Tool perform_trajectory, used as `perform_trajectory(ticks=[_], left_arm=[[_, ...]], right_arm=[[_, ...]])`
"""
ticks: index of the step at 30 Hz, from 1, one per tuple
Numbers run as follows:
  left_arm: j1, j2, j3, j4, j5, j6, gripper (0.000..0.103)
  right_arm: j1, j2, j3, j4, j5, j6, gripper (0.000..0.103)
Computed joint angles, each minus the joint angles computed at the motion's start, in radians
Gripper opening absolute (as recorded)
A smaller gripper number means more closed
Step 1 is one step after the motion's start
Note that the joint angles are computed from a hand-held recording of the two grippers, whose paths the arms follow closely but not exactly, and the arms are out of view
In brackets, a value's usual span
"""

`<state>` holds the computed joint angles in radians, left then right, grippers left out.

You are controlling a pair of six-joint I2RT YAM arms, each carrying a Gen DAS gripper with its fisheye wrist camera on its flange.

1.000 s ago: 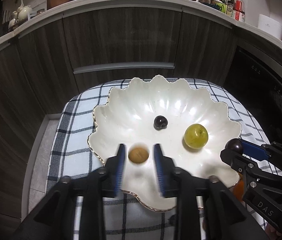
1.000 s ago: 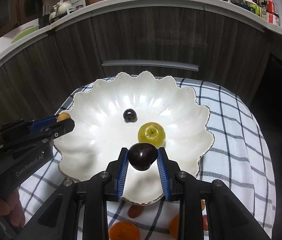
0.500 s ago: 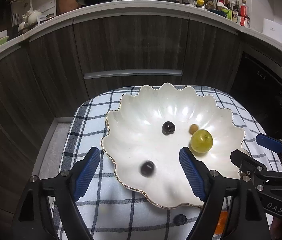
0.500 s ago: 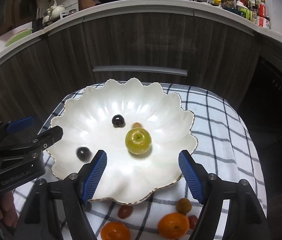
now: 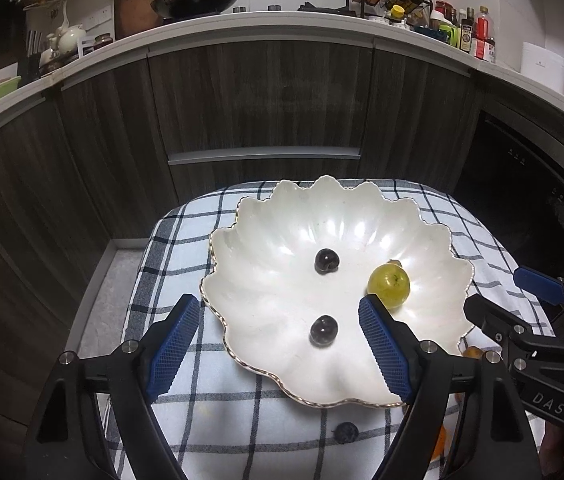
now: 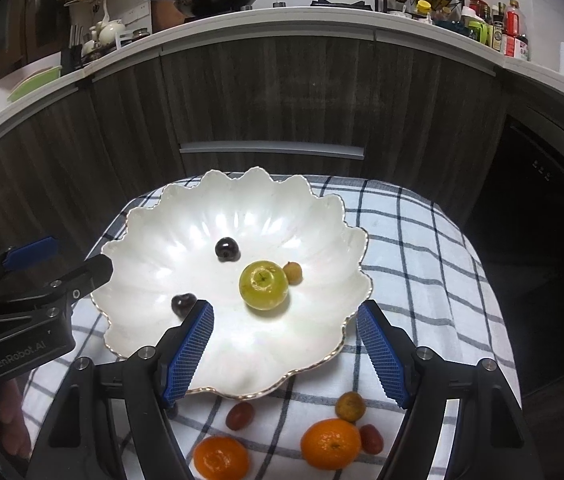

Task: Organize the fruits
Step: 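Withdraw both open tools from the bowl toward the tangerines on the cloth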

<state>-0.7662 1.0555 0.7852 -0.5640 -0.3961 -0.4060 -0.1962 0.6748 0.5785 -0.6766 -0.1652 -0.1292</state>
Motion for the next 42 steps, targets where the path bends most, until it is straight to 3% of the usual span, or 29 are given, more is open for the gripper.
perform_trajectory(ticks=[25, 42], left_arm=[[-0.207, -0.002, 0.010, -0.100, -0.122, -0.165, 0.082], [-0.422, 0.051, 0.039, -0.215, -0.244, -0.375, 0.082]], right_arm=[[-0.336, -0.078, 0.009, -0.129, -0.193, -0.230, 0.075], [-0.681, -0.068, 0.002, -0.262, -0.420, -0.572, 0.075]])
